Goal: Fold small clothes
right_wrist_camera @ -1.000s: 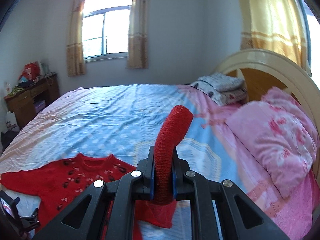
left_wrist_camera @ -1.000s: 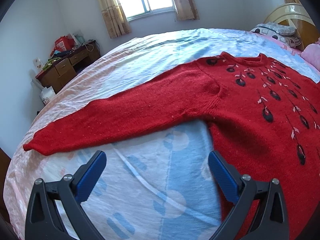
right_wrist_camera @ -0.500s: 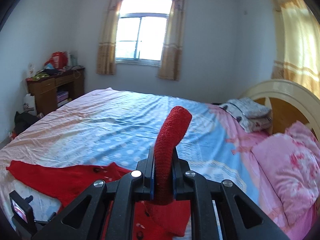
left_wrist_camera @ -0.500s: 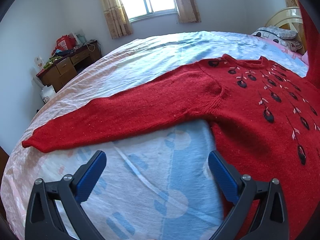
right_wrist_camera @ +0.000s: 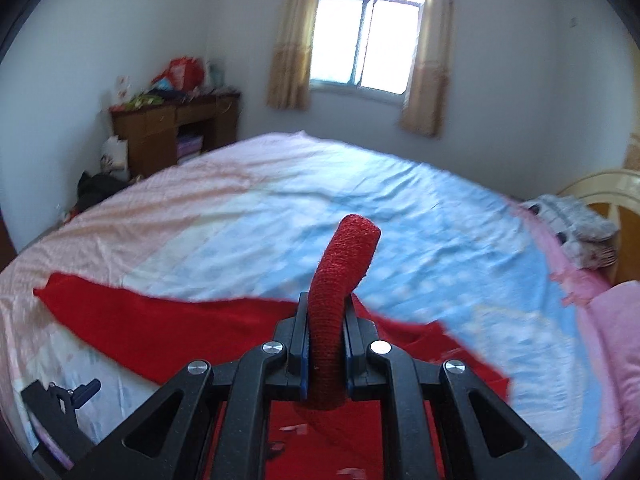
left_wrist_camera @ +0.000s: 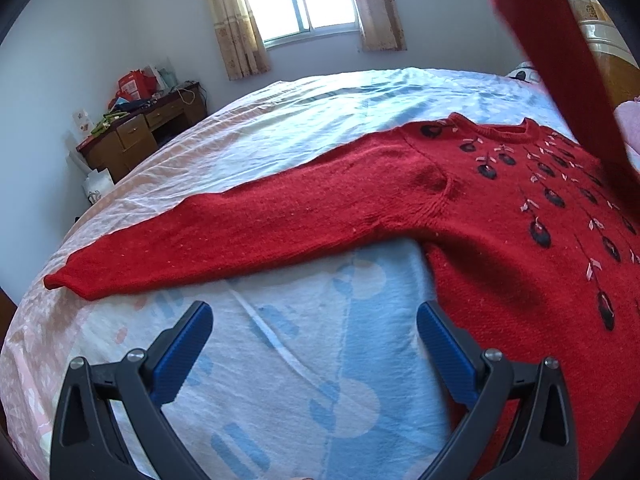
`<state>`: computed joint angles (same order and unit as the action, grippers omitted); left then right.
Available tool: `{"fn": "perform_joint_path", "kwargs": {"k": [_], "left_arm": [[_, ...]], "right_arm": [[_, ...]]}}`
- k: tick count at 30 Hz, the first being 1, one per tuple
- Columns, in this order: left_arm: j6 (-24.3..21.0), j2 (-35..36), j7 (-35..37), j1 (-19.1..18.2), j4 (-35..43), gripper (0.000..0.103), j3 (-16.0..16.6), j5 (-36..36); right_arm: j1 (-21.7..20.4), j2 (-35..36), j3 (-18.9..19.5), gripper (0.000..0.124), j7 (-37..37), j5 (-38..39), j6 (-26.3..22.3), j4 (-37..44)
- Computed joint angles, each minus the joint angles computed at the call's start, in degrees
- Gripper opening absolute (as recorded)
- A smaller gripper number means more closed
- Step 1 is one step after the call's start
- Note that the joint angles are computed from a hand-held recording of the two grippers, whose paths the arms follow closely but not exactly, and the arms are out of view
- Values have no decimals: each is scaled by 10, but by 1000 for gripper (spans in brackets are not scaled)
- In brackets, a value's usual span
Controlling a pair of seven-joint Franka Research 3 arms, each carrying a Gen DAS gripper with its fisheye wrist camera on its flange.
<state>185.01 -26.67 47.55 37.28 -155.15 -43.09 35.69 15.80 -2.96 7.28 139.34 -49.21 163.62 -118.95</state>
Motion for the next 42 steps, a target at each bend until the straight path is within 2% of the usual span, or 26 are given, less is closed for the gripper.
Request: {"fn": "perform_joint_path", "kwargs": {"k": [4, 6, 9, 11, 12, 13, 14, 15, 16, 18, 19, 21, 22, 23, 24, 25, 27, 29, 30, 31, 33, 34, 36, 38, 39, 42], "left_arm": [[7, -10, -5, 15, -5, 103, -15, -8], [-6, -14, -10, 20, -3, 103, -23, -14], [-27, -5, -17, 7, 4, 103, -11, -2], [-38, 6, -20, -11, 8, 103, 8, 9], [-41, 11, -21, -20, 10, 103, 18, 14], [-43, 16, -22, -31, 11, 103, 31, 19], [-44, 24, -19, -50, 10, 103, 53, 21], [-45, 30, -17, -67, 10, 103, 72, 23], [-46, 38, -6, -97, 10, 103, 104, 23], [-49, 48, 7, -143, 10, 103, 152, 26], [-55, 54, 29, -186, 11, 103, 194, 17], [-58, 54, 55, -244, 11, 103, 251, 3], [-53, 53, 60, -279, 11, 103, 286, 1], [-35, 53, 99, -314, 10, 103, 317, -32], [-31, 54, 110, -330, 16, 103, 328, -34], [-31, 55, 119, -327, 25, 103, 319, -33], [-32, 75, 130, -306, 57, 103, 284, -27], [-41, 110, 116, -269, 94, 103, 239, -11], [-54, 133, 112, -268, 115, 98, 232, -4], [-83, 167, 101, -265, 147, 84, 222, 9], [-126, 207, 111, -286, 181, 64, 232, 3], [-131, 223, 125, -299, 191, 59, 243, -19], [-126, 226, 131, -318, 190, 58, 260, -44], [-126, 225, 133, -334, 192, 43, 274, -47], [-128, 226, 124, -339, 194, 23, 279, -35], [-132, 221, 86, -350, 191, 16, 292, 11]], "right_arm": [[23, 58, -4, 11, -5, 18, -3, 18], [37, 76, -12, 11, -31, 49, -3, 19], [45, 91, -21, 11, -103, 126, 7, 8], [44, 93, -22, 15, -161, 193, 29, -6], [37, 87, -17, 28, -207, 248, 41, -21], [39, 80, -20, 40, -221, 270, 47, -31], [40, 70, -24, 65, -233, 291, 54, -45], [36, 47, -26, 71, -256, 330, 72, -74], [34, 29, -29, 71, -260, 341, 79, -94], [15, -7, -26, 71, -213, 291, 80, -129], [1, -21, -19, 71, -195, 271, 80, -143], [-31, -58, -2, 71, -172, 240, 77, -180], [-61, -71, 20, 71, -140, 197, 75, -192], [-95, -82, 47, 71, -103, 150, 71, -199], [-139, -97, 83, 71, -37, 67, 57, -206], [-163, -106, 104, 71, -5, 25, 48, -211], [-181, -117, 122, 71, 55, -49, 19, -216], [-174, -127, 113, 71, 80, -68, 16, -228], [-167, -131, 103, 71, 86, -68, 22, -236], [-165, -137, 97, 71, 96, -72, 28, -244], [-167, -145, 97, 71, 115, -88, 31, -254], [-171, -144, 100, 71, 126, -100, 29, -255], [-172, -143, 98, 71, 141, -120, 28, -258], [-166, -140, 88, 71, 145, -123, 32, -263], [-163, -139, 81, 71, 142, -118, 36, -267], [-159, -137, 64, 72, 135, -94, 54, -279]]}}
